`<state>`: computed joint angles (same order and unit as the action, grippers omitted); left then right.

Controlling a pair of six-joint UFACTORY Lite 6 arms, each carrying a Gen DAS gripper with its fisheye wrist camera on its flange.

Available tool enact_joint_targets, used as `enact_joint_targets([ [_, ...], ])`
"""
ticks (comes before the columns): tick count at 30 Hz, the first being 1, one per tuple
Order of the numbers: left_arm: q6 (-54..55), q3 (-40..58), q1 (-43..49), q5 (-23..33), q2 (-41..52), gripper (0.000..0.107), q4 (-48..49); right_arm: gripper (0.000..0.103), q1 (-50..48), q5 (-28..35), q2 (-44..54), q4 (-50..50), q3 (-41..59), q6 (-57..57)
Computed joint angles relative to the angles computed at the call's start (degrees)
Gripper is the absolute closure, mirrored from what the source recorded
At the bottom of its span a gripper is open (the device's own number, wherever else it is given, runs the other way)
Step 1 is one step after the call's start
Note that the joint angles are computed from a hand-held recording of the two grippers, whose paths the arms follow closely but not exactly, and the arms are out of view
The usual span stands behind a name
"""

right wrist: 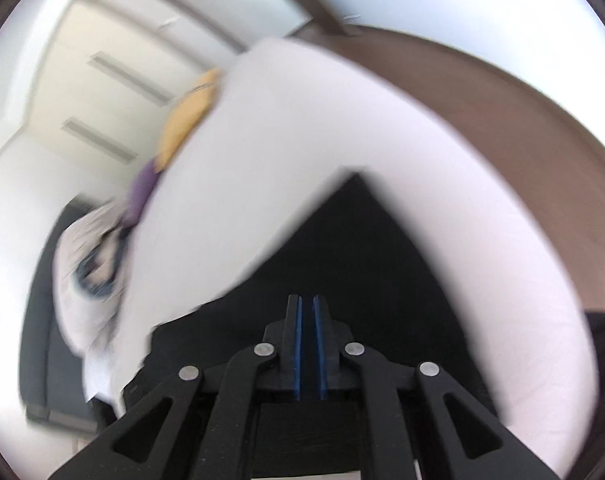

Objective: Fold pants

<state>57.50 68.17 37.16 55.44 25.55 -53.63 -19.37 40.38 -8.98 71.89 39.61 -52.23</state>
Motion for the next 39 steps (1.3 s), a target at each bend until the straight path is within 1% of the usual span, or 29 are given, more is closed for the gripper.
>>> enact_joint_targets([
  [1,0.00,0.11,0.16,-0.11,0.04,0.105,0.10,0.089,5.54,0.60,1.80,0.68,2.91,-0.26],
  [3,-0.23,0.04,0.32,-0.07,0.06,0.105,0.03,0.071,14.11,2.82,9.17,2.92,9.46,-2.43],
  [5,-0.24,-0.06,0.50,0.03,0.00,0.105,0.17,0.069,20.14,2.93,19.30,5.20,16.84,-3.95],
  [7,-0.24,0.03,0.62,0.24,0.08,0.105,0.31,0.069,21.39,2.06,29.18,4.72,24.00,-1.56],
  [8,-0.47,0.28,0.34,0.24,0.25,0.105,0.19,0.077,20.40,-0.41,34.53,3.99,27.74,1.08],
  [9,-0.27,0.45,0.59,0.53,0.48,0.105,0.17,0.103,18.71,-0.65,37.47,4.41,29.58,1.31],
  [11,0.28,0.64,1.10,1.11,0.86,0.105,0.05,0.103,13.98,-1.35,39.51,8.82,30.39,-0.37],
  [13,1.09,0.48,1.63,1.40,1.02,0.105,-0.19,0.102,9.94,-5.44,34.97,11.56,27.51,-1.25],
  [14,1.70,0.44,2.33,1.70,1.13,0.105,-0.05,0.094,9.09,-5.58,34.20,13.02,27.83,-1.59],
  [15,1.98,0.37,2.53,1.69,1.13,0.105,-0.08,0.088,6.98,-3.32,31.34,13.38,26.17,-2.48],
  [16,2.36,0.09,2.73,1.57,0.96,0.105,-0.17,0.086,5.83,-0.84,28.53,13.42,24.59,-3.96],
  [18,2.19,-0.69,2.25,1.02,0.17,0.105,-0.63,0.068,6.84,3.95,21.93,13.56,19.12,-7.25],
  [20,1.44,-1.64,1.86,0.29,-0.72,0.105,-1.02,0.063,11.33,8.09,18.69,15.30,13.56,-9.51],
  [21,0.97,-2.25,1.95,0.01,-1.50,0.105,-0.79,0.062,13.57,8.58,17.77,15.93,11.07,-10.80],
  [23,-0.68,-3.89,1.22,-1.47,-4.11,0.105,0.10,0.064,20.03,3.31,16.16,17.96,5.29,-12.42],
  [24,-1.65,-4.46,0.63,-2.30,-5.51,0.105,1.12,0.091,20.21,1.32,16.27,19.22,2.40,-13.43],
  [25,-3.15,-5.23,-0.50,-3.80,-7.78,0.105,2.93,0.102,18.00,1.47,14.97,20.76,-0.89,-14.89],
  [26,-4.46,-6.07,-1.64,-5.20,-10.05,0.105,4.50,0.103,15.25,1.52,14.33,19.91,-2.11,-14.64],
  [27,-5.34,-7.16,-2.69,-6.45,-12.44,0.105,6.00,0.103,11.30,2.76,12.07,18.33,-3.90,-14.04],
  [28,-6.05,-8.25,-3.95,-6.99,-14.95,0.105,6.84,0.103,8.08,1.60,8.74,14.43,-4.76,-11.63],
  [29,-5.74,-9.01,-4.60,-6.28,-16.58,0.105,6.19,0.100,7.13,-0.77,7.82,12.93,-3.66,-9.43],
  [30,-5.29,-9.81,-5.28,-5.34,-18.10,0.105,4.86,0.092,4.74,-0.75,5.23,10.74,-4.29,-7.60],
  [31,-5.14,-11.02,-6.44,-4.70,-19.98,0.105,2.96,0.088,1.85,1.67,4.03,9.29,-3.92,-6.53],
  [32,-5.11,-12.08,-7.67,-4.35,-21.33,0.105,1.33,0.077,0.51,6.34,2.40,10.17,-4.67,-7.27],
  [33,-4.77,-13.43,-9.74,-3.95,-22.66,0.105,-0.89,0.067,0.56,9.38,0.50,10.16,-5.47,-6.83],
  [35,-4.19,-15.64,-14.62,-5.03,-24.41,0.105,-3.00,0.061,7.85,11.77,0.62,15.18,-5.96,-8.15],
  [37,-5.74,-17.32,-20.28,-8.60,-24.83,0.105,-2.14,0.061,14.46,12.58,3.39,18.22,-5.45,-10.51],
  [38,-6.36,-18.04,-22.39,-9.88,-24.23,0.105,-1.55,0.061,15.49,11.59,2.84,16.99,-6.84,-10.26],
  [39,-6.99,-18.86,-23.85,-11.05,-23.36,0.105,-0.76,0.062,17.53,8.72,4.46,15.61,-6.25,-9.02],
])
